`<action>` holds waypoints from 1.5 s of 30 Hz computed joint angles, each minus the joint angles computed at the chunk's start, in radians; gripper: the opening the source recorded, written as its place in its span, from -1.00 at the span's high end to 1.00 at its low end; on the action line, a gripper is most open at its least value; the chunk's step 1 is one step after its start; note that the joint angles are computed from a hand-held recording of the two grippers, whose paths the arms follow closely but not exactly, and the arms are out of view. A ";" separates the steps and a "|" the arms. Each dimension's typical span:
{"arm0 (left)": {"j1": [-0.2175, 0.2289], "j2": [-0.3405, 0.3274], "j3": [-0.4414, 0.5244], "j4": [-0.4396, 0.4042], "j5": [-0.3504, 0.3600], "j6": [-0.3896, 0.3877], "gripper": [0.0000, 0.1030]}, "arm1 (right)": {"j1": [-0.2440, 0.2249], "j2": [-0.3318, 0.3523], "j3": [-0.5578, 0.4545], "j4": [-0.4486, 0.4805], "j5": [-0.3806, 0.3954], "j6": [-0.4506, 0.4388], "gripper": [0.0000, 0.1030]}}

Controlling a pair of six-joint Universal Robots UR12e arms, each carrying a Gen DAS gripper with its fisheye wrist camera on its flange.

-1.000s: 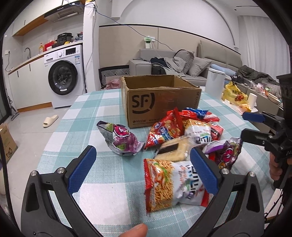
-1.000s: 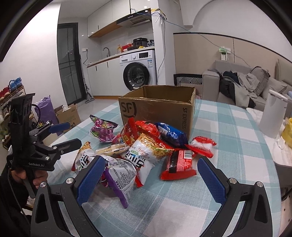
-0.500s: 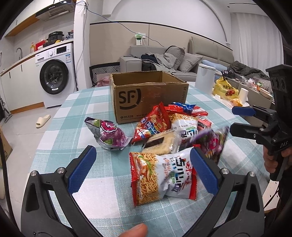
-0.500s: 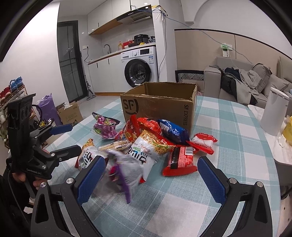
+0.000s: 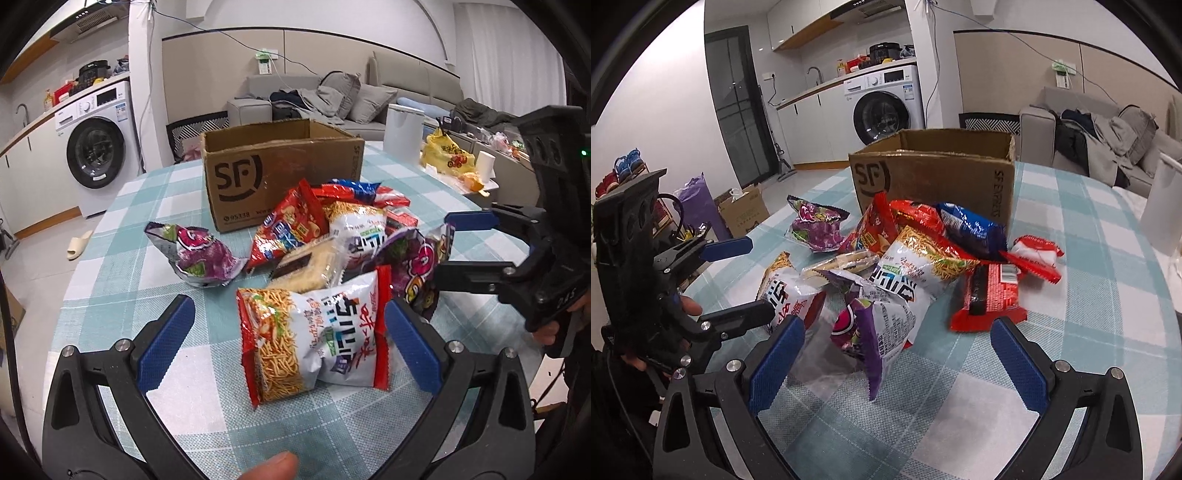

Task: Organize snacks
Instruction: 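Lower the left gripper onto the white noodle snack bag and close, then lift the white noodle bag with the left gripper while the right gripper grasps the purple candy bag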

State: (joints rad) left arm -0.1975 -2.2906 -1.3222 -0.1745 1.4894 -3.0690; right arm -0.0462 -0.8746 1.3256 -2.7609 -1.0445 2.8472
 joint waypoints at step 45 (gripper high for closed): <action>0.020 -0.024 0.055 -0.178 -0.180 0.004 -0.21 | 0.003 0.028 -0.045 0.115 0.043 0.051 0.24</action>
State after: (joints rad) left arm -0.1771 -2.3148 -1.2671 -0.3528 1.3093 -3.0651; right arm -0.0429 -0.8468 1.2808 -2.6454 -1.0015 2.8985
